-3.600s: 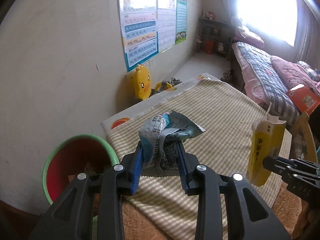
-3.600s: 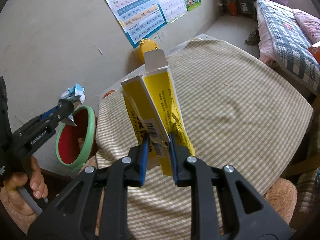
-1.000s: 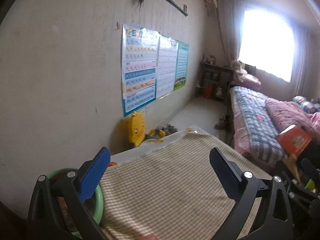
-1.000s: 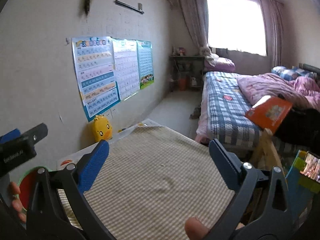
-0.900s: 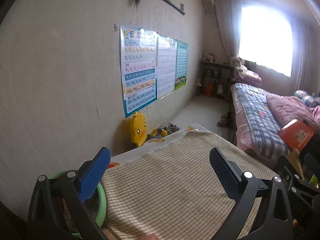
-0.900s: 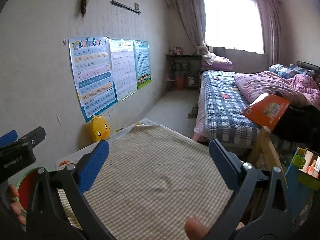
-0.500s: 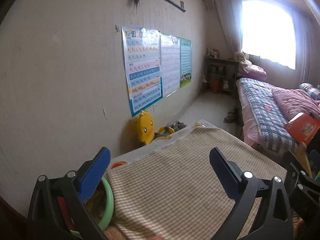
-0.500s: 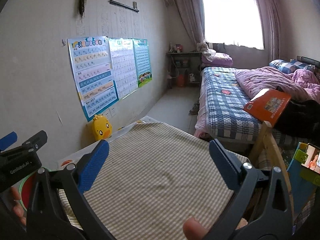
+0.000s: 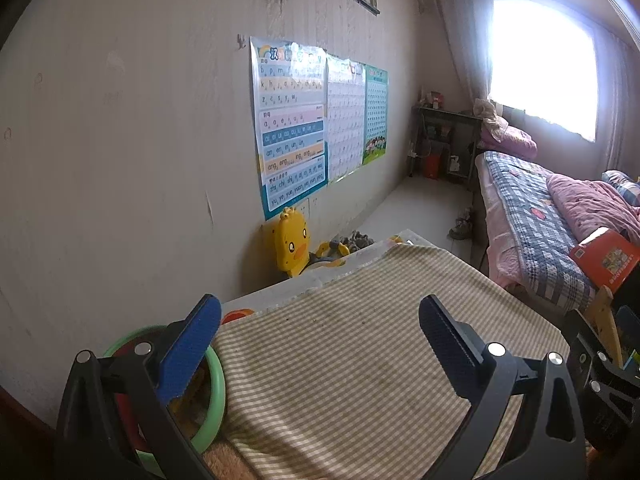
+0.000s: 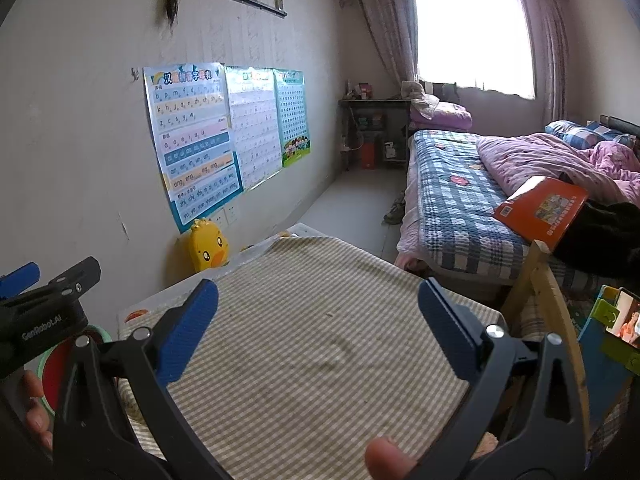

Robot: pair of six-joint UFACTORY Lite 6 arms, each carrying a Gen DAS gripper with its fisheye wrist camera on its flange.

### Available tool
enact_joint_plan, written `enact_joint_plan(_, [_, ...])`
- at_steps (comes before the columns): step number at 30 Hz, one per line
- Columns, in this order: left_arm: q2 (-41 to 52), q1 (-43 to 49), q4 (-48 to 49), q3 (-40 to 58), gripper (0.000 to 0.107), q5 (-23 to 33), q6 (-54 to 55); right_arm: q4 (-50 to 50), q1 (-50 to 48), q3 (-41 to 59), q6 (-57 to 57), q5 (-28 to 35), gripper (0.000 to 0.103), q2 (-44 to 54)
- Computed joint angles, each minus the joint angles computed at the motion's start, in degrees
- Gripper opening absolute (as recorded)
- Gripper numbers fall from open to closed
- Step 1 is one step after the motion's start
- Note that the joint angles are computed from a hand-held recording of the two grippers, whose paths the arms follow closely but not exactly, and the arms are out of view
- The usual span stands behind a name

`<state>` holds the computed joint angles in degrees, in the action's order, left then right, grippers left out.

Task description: Collect trash

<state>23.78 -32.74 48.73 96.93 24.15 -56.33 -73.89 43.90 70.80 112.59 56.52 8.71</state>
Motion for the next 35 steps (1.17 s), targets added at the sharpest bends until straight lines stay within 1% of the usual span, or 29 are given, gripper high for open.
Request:
enact_joint_plan(15, [1.36,0.75,-3.71,0.60,0.095,-0.12,3.43,1.11,-0.78,0.25,-0.21,-1.81,0.098,1.34])
enact_joint_plan(20, [2.27,1.23,-6.86,1.17,0.095,-0.20,6.09,1.77,-1.25,0.74,-0.67,-2.89,0.098,2.41])
enact_joint_plan(23, [2.83,1.81,-9.60,1.23,0.095,-0.33,8.06,2.57,-1.89,0.78,-0.66,-4.62,0.098,3.46])
enact_joint_plan(26, [3.91,2.79,-12.65,1.45,0.095,-1.22,10.47,3.32,-3.58,0.69,-0.29,-8.24,0.098,5.16])
enact_joint_plan(29, [5.10,3.18,-11.89,0.86,0.095,-1.33,10.57,3.79,-8.92,0.30,0.48,-16.37,0.098,9.60])
enact_joint_plan(30, [5.53,3.55,-12.96,0.59,0.095,-1.63,12.03,3.37,-11.56,1.22,0.51,-18.40,0.098,13.39])
enact_joint_plan(32, [6.90,4.48,-16.13,0.40,0.095,-1.90,16.11,2.46,-15.91,4.82,-1.11,-20.07,0.098,21.34])
enact_joint_plan(34, [7.91,5.01,-15.78,-0.53,0.095,-1.88,16.25,2.25,-20.21,9.83,-5.09,-21.81,0.098,28.87])
enact_joint_plan(35, [8.37,5.16,-15.78,-0.79,0.095,-1.70,16.37,3.19,-20.09,11.11,-5.40,-20.82,0.098,29.84])
